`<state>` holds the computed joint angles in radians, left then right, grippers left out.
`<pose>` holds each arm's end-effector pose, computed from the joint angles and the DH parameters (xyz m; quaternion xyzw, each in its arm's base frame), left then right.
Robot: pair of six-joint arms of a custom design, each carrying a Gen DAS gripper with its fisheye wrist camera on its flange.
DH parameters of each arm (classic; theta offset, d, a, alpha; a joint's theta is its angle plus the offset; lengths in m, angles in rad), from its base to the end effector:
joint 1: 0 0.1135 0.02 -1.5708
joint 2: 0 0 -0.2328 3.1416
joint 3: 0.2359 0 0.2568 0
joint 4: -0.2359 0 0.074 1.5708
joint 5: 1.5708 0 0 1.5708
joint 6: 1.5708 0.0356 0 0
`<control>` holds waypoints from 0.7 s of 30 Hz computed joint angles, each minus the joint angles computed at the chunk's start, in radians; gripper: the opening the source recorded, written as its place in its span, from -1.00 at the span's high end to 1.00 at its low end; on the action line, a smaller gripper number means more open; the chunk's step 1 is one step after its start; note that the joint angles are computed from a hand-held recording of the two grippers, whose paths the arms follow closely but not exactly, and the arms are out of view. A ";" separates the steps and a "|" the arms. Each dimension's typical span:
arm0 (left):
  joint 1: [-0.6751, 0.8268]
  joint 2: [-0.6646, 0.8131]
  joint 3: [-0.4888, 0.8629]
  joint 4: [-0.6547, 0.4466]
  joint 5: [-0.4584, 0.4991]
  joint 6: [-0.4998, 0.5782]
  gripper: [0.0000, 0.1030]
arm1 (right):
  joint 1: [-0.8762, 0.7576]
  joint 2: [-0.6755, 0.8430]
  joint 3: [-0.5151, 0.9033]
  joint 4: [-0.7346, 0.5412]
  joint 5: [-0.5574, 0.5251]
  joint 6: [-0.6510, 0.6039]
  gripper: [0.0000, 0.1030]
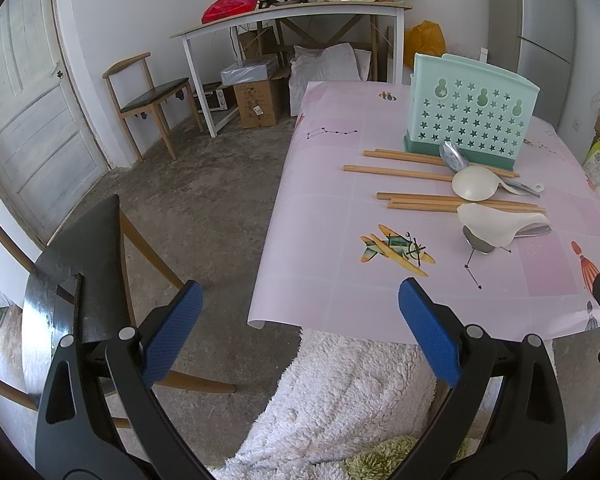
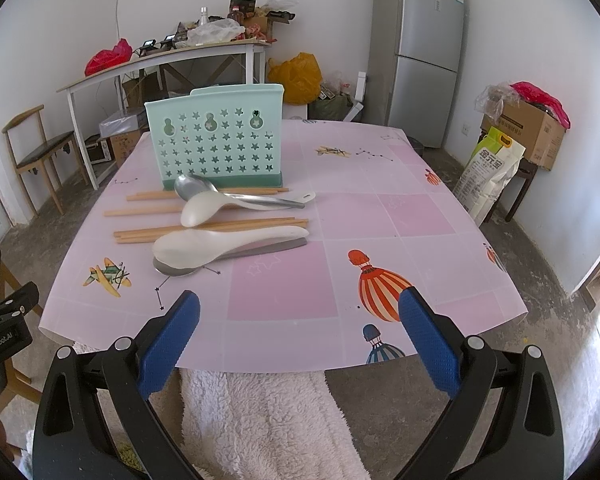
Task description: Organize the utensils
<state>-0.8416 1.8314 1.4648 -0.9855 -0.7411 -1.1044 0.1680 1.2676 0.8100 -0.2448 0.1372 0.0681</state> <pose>0.2553 -0.2497 0.2071 -0.1606 0.9134 0.1185 0.3548 0.2812 0.0428 0.2086 -0.0164 0.9054 -0.0123 0.4241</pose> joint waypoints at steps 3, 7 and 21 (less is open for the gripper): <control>0.000 -0.001 0.000 0.000 -0.001 0.001 -0.84 | 0.000 0.000 0.000 0.000 0.000 0.000 -0.88; 0.001 0.000 -0.001 0.001 0.001 0.002 -0.84 | 0.001 -0.001 -0.001 0.001 0.000 0.000 -0.88; 0.002 -0.003 -0.010 0.008 0.002 0.003 -0.84 | 0.003 -0.001 -0.001 0.002 0.003 0.001 -0.88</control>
